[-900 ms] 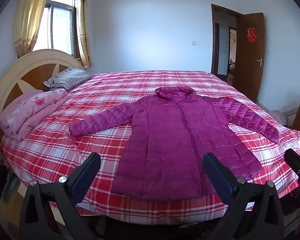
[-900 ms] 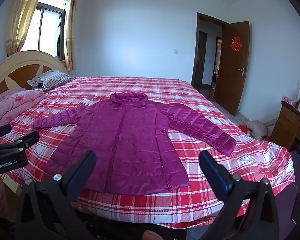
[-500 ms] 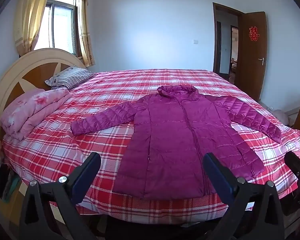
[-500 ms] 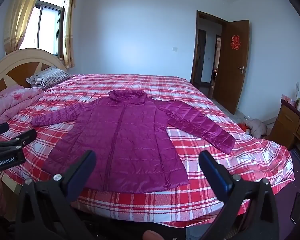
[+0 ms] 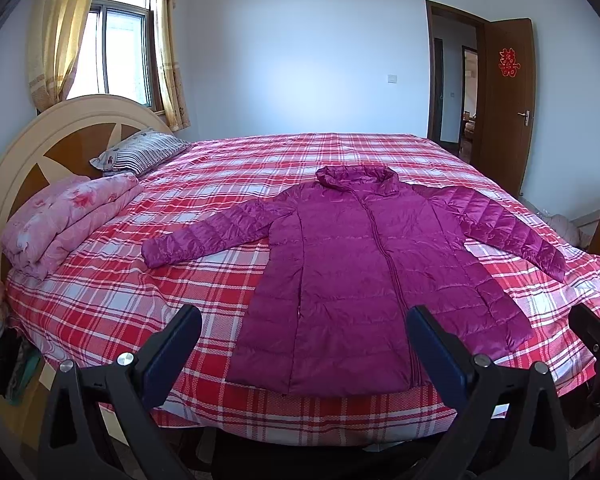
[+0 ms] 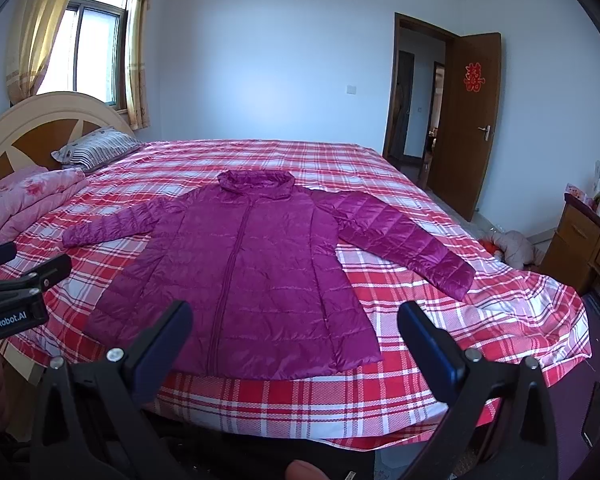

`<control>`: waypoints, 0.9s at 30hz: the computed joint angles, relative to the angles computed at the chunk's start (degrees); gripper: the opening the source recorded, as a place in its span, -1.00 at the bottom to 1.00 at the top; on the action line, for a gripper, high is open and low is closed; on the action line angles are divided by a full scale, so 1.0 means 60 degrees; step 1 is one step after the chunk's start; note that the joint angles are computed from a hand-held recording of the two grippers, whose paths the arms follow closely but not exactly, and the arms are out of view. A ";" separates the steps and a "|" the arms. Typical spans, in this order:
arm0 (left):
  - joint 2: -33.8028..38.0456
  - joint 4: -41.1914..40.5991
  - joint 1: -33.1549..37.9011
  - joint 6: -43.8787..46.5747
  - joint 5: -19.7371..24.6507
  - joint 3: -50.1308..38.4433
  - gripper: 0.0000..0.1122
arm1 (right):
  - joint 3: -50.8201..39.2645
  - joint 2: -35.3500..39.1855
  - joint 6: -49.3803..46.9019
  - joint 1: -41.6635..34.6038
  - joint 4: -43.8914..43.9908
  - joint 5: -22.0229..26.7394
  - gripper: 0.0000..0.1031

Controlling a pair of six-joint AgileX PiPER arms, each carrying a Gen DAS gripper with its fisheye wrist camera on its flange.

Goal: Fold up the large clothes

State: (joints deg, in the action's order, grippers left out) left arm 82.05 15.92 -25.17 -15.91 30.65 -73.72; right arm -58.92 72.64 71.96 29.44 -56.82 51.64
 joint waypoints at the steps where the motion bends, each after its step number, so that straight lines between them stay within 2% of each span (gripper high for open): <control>1: 0.0025 0.0032 -0.0017 -0.0032 0.0002 -0.0016 0.82 | 0.0003 0.0003 0.0000 -0.0004 0.0023 0.0000 1.00; 27: 0.0068 0.0037 0.0070 -0.0033 -0.0022 -0.0035 0.82 | 0.0071 0.0003 -0.0009 -0.0124 0.0122 -0.0075 1.00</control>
